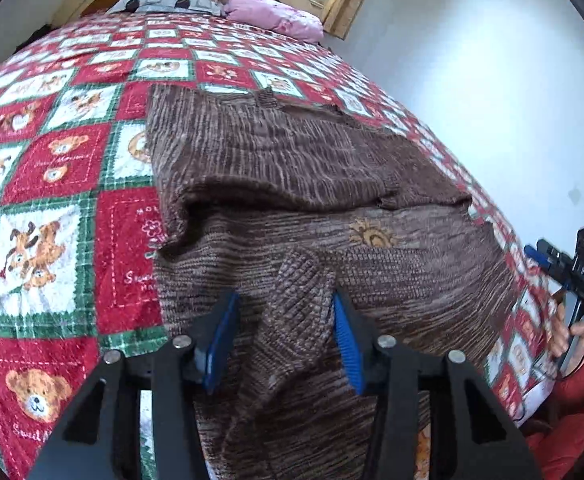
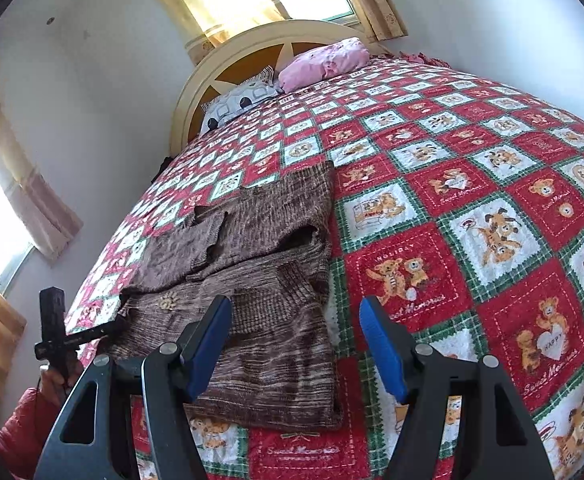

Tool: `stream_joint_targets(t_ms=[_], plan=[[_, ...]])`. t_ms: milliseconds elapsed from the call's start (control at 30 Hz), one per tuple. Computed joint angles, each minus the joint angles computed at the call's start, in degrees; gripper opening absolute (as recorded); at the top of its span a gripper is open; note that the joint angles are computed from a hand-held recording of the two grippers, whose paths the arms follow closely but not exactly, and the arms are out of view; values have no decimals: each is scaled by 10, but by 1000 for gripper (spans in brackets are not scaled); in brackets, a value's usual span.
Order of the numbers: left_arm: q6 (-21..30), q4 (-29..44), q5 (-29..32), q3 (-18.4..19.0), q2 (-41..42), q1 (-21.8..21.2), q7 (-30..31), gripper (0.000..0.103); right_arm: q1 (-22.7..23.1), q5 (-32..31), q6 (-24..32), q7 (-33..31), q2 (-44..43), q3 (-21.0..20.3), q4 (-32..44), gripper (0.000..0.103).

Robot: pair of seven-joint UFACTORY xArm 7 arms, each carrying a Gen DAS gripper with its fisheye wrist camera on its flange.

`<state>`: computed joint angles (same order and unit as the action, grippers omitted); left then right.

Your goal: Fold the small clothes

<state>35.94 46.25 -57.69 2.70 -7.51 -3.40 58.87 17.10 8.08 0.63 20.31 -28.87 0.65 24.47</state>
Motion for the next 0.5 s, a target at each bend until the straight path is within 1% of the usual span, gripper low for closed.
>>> stream_joint_targets(t_ms=[33, 67, 100, 167, 233, 300, 367, 400, 433, 500], plan=[[-7, -9, 6, -5, -9, -3, 5, 56, -13, -4, 4, 5, 0, 9, 0, 67], [-12, -14, 14, -8, -14, -7, 8, 66, -22, -6, 5, 9, -1, 16, 0, 67], [-22, -22, 22, -12, -22, -12, 9, 80, -31, -10, 5, 13, -2, 22, -1, 67], [-38, -26, 36, -10, -27, -18, 18, 91, -49, -22, 7, 15, 0, 35, 1, 67], [-55, -40, 44, -7, -37, -23, 27, 92, -50, -33, 11, 9, 15, 36, 12, 67], [-82, -39, 52, -8, -26, -29, 18, 92, -49, -41, 18, 1, 37, 37, 26, 67], [-97, -34, 46, -6, -18, -36, 17, 93, -57, -55, 20, -6, 69, 47, 48, 67], [-107, -34, 48, -8, -17, -37, 9, 92, -60, -61, 19, -9, 83, 51, 57, 67], [-117, -34, 53, -10, -14, -38, -1, 90, -72, -74, 21, -10, 103, 64, 74, 67], [-136, -34, 74, -13, -10, -37, -33, 70, -82, -93, 24, -15, 134, 76, 99, 67]])
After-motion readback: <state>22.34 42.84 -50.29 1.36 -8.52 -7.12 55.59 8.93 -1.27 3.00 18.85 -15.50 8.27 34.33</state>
